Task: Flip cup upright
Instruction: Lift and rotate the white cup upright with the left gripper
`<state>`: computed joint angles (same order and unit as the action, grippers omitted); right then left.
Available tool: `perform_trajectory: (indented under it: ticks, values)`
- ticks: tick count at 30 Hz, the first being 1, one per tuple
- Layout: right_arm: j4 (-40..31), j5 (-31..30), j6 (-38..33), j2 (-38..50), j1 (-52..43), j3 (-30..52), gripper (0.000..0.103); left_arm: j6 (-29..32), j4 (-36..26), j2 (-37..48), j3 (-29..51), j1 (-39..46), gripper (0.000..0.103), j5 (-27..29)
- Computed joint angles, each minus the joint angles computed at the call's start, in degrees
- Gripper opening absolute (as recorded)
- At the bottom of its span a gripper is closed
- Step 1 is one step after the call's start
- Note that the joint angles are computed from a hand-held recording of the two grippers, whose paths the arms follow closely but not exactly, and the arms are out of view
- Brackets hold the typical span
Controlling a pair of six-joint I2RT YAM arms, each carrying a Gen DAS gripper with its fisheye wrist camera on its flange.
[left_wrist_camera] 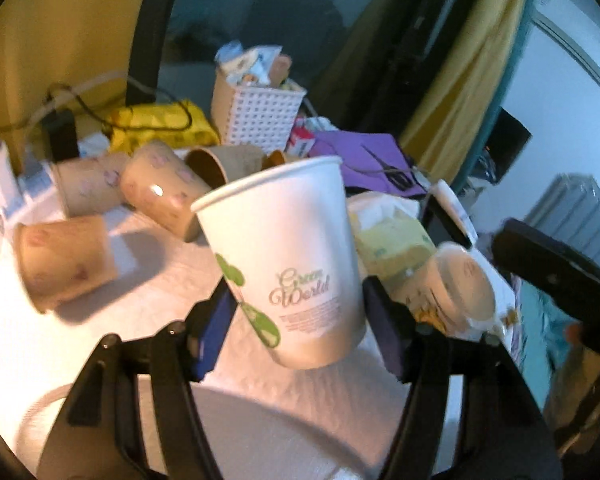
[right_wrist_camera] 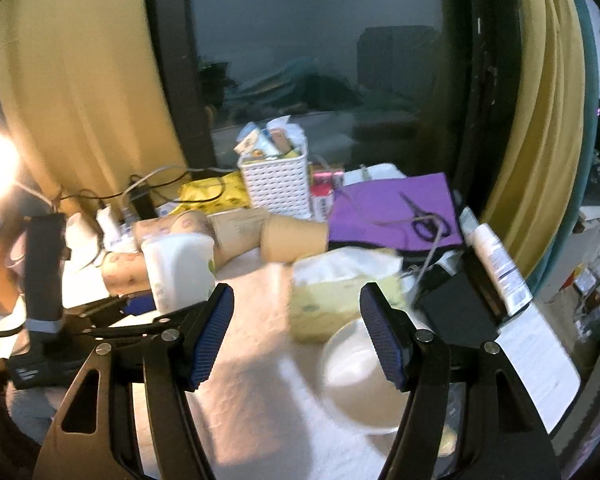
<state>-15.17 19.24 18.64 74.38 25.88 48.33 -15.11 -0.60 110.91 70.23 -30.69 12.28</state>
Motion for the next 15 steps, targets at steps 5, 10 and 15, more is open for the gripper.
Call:
perform_trajectory:
  ticks: [5, 10, 15]
  values:
    - [-0.65, 2.13, 5.06, -0.9, 7.66, -1.34, 0.069, 6.04, 2.35, -10.79, -12.54, 0.73, 0.065, 0.72]
    - [-2.59, 6.37, 11.83, -1.6, 17.18, -1.71, 0.069, 9.4, 3.55, -22.89, -25.25, 1.12, 0.065, 1.72]
    - [-3.61, 10.74, 19.07, -0.53, 27.45, -1.65, 0.069, 13.04, 1.7, -33.58, -34.49, 2.55, 0.065, 3.84]
